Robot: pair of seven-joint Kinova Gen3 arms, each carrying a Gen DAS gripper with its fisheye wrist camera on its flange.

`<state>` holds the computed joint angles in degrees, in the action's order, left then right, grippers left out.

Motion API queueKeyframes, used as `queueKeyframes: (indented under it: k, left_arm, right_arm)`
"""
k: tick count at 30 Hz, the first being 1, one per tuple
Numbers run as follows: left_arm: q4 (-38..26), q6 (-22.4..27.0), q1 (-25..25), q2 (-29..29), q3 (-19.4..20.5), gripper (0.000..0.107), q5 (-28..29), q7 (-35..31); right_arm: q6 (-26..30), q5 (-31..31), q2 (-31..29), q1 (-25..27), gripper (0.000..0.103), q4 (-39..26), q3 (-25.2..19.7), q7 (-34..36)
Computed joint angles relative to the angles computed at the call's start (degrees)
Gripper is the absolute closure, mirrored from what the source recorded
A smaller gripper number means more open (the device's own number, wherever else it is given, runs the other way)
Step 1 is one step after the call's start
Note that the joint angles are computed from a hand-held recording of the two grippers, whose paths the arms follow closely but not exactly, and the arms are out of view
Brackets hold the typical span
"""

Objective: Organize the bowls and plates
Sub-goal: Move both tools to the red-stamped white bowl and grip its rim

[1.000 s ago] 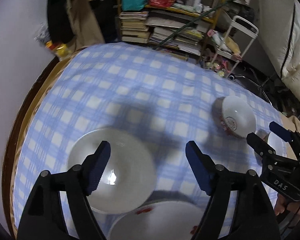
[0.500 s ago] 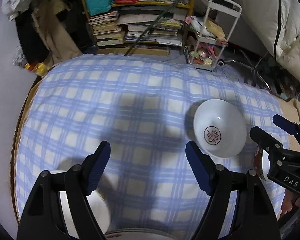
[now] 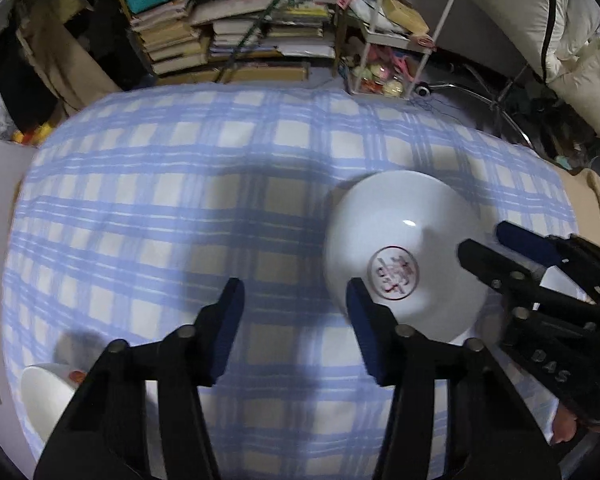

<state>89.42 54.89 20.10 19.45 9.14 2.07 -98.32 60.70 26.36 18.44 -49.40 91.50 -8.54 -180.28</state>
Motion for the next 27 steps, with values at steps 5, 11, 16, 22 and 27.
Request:
queueKeyframes:
  k: [5,11,16,22,27]
  left_arm:
    - [-2.33,3.14,-2.91,3.33,0.81,0.088,6.36,-0.78]
    - [-1.99,3.34,-2.15,3.22,0.55,0.1,6.44,-0.76]
    - [-2.35,4.78,-1.34,2.26,0.05,0.1,4.79,0.84]
    - [-1.82,5.79,-2.57,0.03,-0.16,0.1,4.81,0.44]
    - [-1.11,7.13,-4.66,-2.39,-0.36,0.1,6.0,-1.31]
  right_arm:
    - [-5.01,-4.54,-0.29,3.26,0.079,2.34,-0.4,2.05]
    - [-8.11,-6.71,-0.02,4.07,0.09,2.92,-0.14,4.14]
    - [-5.87,-6.5,0.59,2.66,0.092,1.28,0.41,3.87]
    - [-3.79,-5.3,0.88,0.81,0.092,-0.89,0.38,2.61]
    - [-2.05,-3.54,1.14,-1.46,0.092,-2.9,0.46,-0.34]
